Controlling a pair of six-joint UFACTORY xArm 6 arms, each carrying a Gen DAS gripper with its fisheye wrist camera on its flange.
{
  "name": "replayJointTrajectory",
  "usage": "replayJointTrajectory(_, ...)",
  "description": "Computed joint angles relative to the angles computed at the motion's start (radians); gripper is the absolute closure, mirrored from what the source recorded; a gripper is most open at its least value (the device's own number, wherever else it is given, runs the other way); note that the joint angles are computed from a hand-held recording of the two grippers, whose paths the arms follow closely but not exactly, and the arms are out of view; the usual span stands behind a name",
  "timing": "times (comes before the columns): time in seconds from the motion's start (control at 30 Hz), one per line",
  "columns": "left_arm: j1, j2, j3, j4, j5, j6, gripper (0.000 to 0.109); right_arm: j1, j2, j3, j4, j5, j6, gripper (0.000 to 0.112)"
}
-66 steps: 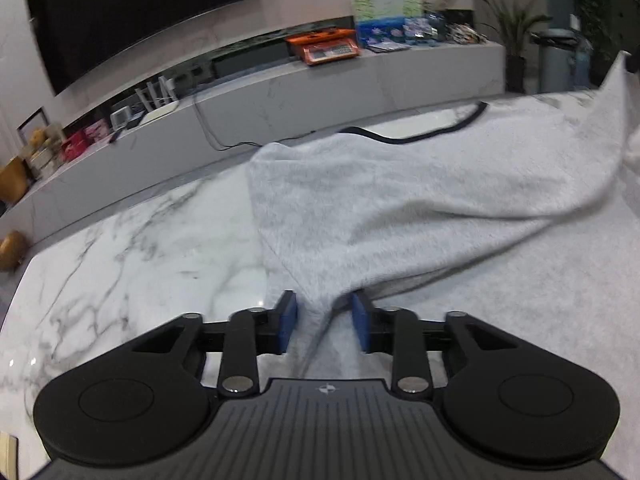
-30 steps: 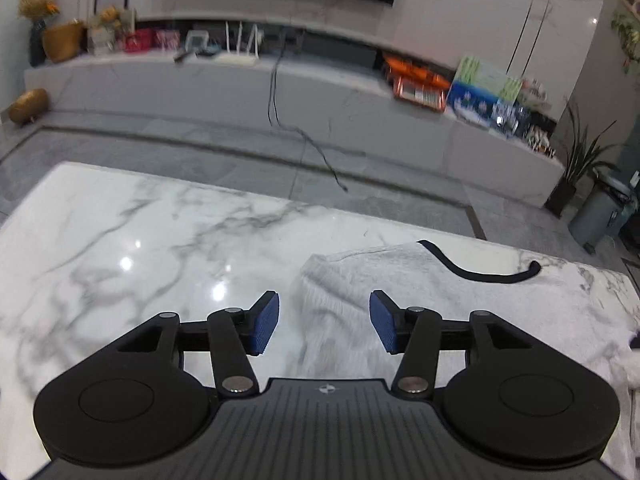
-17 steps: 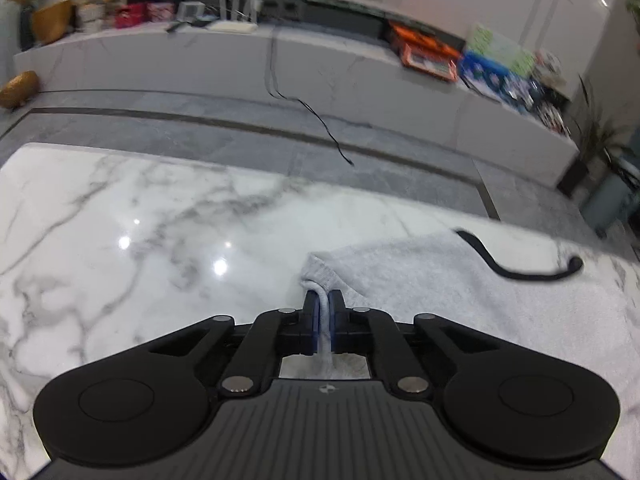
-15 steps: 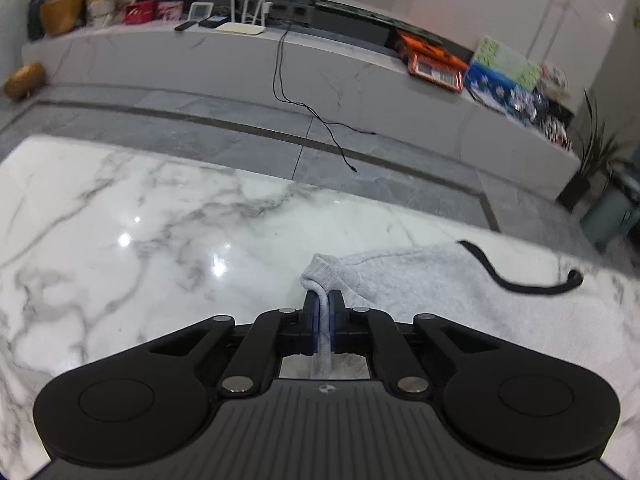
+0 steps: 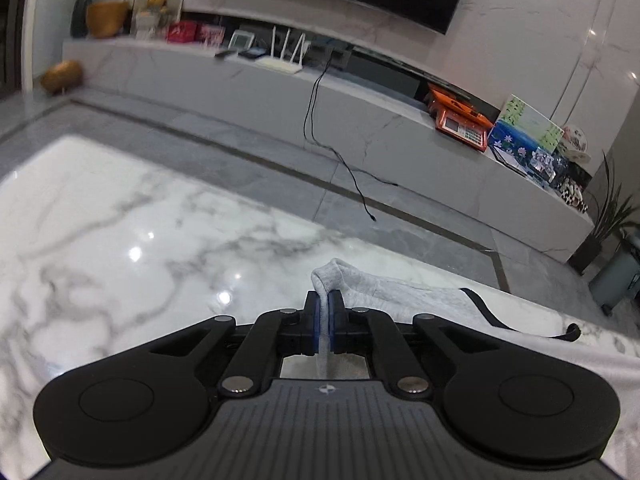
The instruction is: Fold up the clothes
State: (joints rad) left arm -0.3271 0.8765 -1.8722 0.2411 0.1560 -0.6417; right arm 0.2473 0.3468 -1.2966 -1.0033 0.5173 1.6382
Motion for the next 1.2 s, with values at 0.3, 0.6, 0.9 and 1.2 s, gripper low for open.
replayJointTrajectory(0.3,0.038,-0.07,0.091,0.276,-0.04,-0.271,0.072,-0.009,0.009,0.017,0.07,0.005,-0.033,0.077)
replayJointTrajectory(0.6,0.018,-0.333,0.443,0.357,-0.024,-0.139,0.07,-0.012,0.027,0.064,0.034,-0.119,0.026,0.077)
replayJointTrajectory(0.9,0.0,-0.354,0.509,0.738,-0.011,-0.382,0.066,0.002,0.076,0.01,0.051,-0.119,0.02,0.111)
replayJointTrajectory(1.2,0.033,-0.341,0.492,0.962,-0.033,-0.71,0.094,0.048,0.002,0.043,0.128,-0.019,-0.055,0.111)
